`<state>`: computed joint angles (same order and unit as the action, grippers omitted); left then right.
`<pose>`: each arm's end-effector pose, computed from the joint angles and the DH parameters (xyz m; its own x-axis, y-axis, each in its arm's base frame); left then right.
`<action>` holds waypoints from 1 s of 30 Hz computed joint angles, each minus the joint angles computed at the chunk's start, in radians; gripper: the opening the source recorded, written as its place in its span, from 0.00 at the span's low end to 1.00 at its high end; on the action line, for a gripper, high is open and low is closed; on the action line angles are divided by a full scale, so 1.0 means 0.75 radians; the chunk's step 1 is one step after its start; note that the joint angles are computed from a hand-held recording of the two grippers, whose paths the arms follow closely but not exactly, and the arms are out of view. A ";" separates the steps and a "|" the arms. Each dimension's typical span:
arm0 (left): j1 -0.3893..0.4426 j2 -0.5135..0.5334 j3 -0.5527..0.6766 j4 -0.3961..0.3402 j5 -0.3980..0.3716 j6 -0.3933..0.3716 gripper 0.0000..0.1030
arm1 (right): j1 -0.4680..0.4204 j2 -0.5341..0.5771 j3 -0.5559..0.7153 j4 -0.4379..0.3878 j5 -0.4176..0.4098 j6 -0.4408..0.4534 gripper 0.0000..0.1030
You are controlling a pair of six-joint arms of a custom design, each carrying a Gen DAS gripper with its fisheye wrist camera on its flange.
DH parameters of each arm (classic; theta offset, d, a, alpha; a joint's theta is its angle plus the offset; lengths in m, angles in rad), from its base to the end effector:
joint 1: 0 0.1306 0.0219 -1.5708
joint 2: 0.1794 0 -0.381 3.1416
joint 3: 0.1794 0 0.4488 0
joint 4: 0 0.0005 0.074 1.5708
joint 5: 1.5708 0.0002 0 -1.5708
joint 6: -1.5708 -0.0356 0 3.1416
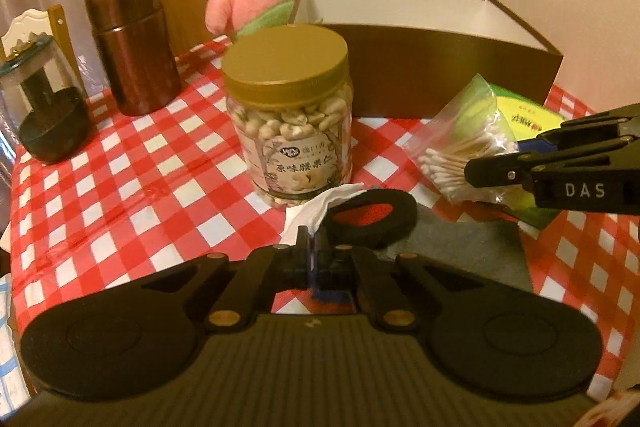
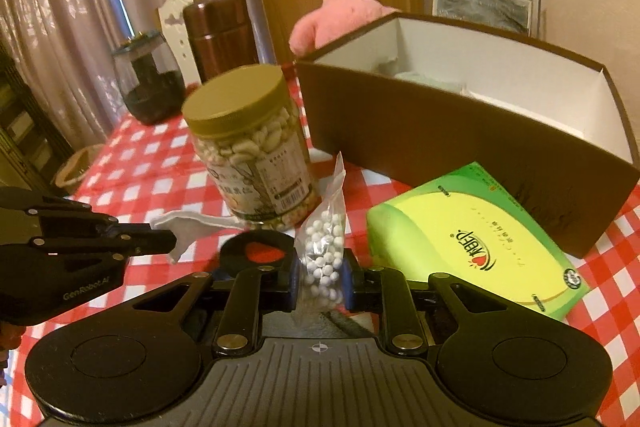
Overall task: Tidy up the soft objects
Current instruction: 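Lift the bead bag and white cloth and carry them over the box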
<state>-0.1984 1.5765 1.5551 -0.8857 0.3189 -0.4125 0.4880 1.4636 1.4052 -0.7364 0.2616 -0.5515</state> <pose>0.5928 -0.1311 0.4104 -0.5565 0.5002 -0.6634 0.6546 0.7557 0.0207 0.5108 0.2602 0.4069 -0.6904 0.2065 -0.6933 0.0809 0.9744 0.2098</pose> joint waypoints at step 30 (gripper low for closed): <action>-0.077 -0.252 -0.138 -0.020 0.150 0.022 0.02 | 0.044 -0.470 -0.253 -0.213 0.025 -0.213 0.20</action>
<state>-0.2565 1.3872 1.4516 -0.9006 0.4311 -0.3956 0.5208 1.1111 1.2153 -0.8964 0.2801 -0.7113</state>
